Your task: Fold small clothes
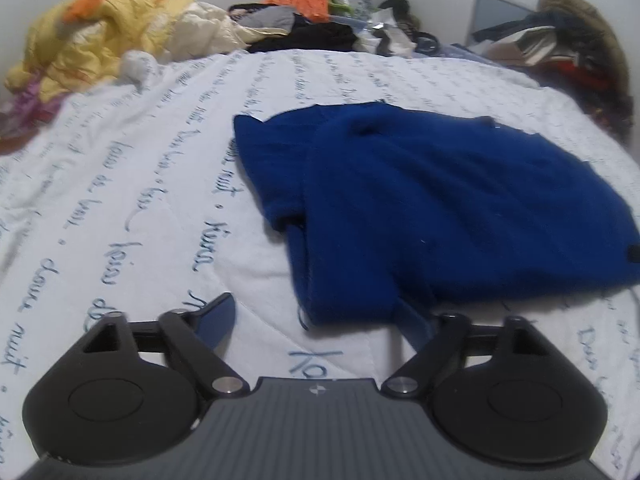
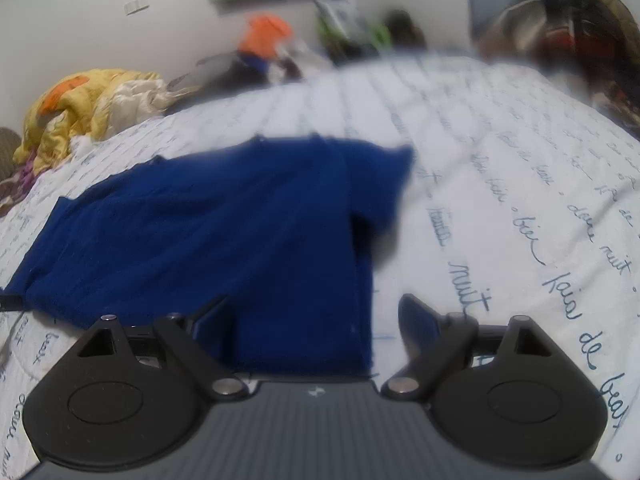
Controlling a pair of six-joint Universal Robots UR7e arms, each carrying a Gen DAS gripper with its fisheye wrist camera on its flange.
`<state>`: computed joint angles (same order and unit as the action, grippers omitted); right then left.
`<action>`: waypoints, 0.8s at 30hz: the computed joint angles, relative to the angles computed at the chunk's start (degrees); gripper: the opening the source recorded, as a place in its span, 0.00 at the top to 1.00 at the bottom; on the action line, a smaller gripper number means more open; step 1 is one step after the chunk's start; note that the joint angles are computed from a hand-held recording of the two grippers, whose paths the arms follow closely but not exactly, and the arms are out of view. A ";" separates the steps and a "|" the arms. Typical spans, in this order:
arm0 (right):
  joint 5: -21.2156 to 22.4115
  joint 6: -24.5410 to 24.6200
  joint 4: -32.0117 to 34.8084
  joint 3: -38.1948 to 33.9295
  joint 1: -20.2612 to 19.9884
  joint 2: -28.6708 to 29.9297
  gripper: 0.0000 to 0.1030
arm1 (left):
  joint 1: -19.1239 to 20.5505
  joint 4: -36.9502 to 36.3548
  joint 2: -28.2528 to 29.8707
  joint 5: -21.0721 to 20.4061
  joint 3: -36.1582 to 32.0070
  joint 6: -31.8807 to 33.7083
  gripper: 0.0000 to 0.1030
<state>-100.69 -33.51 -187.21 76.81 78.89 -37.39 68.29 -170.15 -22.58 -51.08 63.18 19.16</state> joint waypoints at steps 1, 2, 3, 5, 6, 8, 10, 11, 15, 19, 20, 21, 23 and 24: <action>-0.11 -0.34 -0.07 0.07 0.09 0.05 0.21 | 0.19 -0.15 -0.43 -1.01 0.57 -0.10 0.27; -0.25 -0.43 -0.01 0.02 0.16 0.13 0.32 | 0.27 -0.64 -0.66 -1.45 0.93 0.19 0.30; -0.28 -0.31 0.39 -0.09 0.17 0.16 0.40 | 0.33 -0.90 -0.80 -1.89 1.15 0.47 0.37; -0.35 -0.39 0.20 -0.24 0.24 0.35 0.45 | 0.51 -0.46 -1.07 -3.35 1.20 0.44 0.46; -0.37 -0.55 0.08 -0.25 0.28 0.40 0.53 | 0.65 0.11 -1.18 -4.14 1.09 0.30 0.52; -0.43 -0.96 -0.35 -0.26 0.38 0.50 0.70 | 0.74 0.95 -0.85 -4.67 0.34 0.55 0.59; -0.83 -1.69 -1.17 -0.33 0.51 0.70 0.82 | 0.63 0.49 -0.31 -4.19 -0.24 1.09 0.76; -0.94 -1.79 -1.65 -0.36 0.51 0.79 0.88 | 0.67 0.56 -0.40 -4.74 -0.19 0.72 0.89; -2.79 -4.37 -5.67 -0.23 0.86 1.37 0.93 | 0.04 -1.96 -0.71 -3.35 1.11 2.45 0.92; -4.94 -8.81 -9.23 -0.32 1.30 1.75 0.96 | -0.51 -6.15 -2.02 -1.11 3.46 5.78 0.93; -5.51 -9.59 -9.66 -0.52 1.35 1.85 0.96 | -0.46 -5.92 -2.50 -1.15 3.75 5.43 0.93; -6.08 -10.32 -9.94 -0.77 1.39 1.95 0.96 | -0.45 -5.84 -2.75 -0.91 3.90 5.54 0.93; -7.39 -10.94 -9.60 -1.35 1.39 2.04 0.96 | -0.32 -2.82 -2.89 -0.75 3.49 6.13 0.93; -7.96 -11.17 -8.49 -1.61 1.35 1.93 0.96 | -0.28 -1.13 -2.70 -0.48 3.17 6.46 0.92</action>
<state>-108.65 -44.68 -195.71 75.20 80.24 -35.46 68.00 -171.29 -25.27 -51.56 66.36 25.62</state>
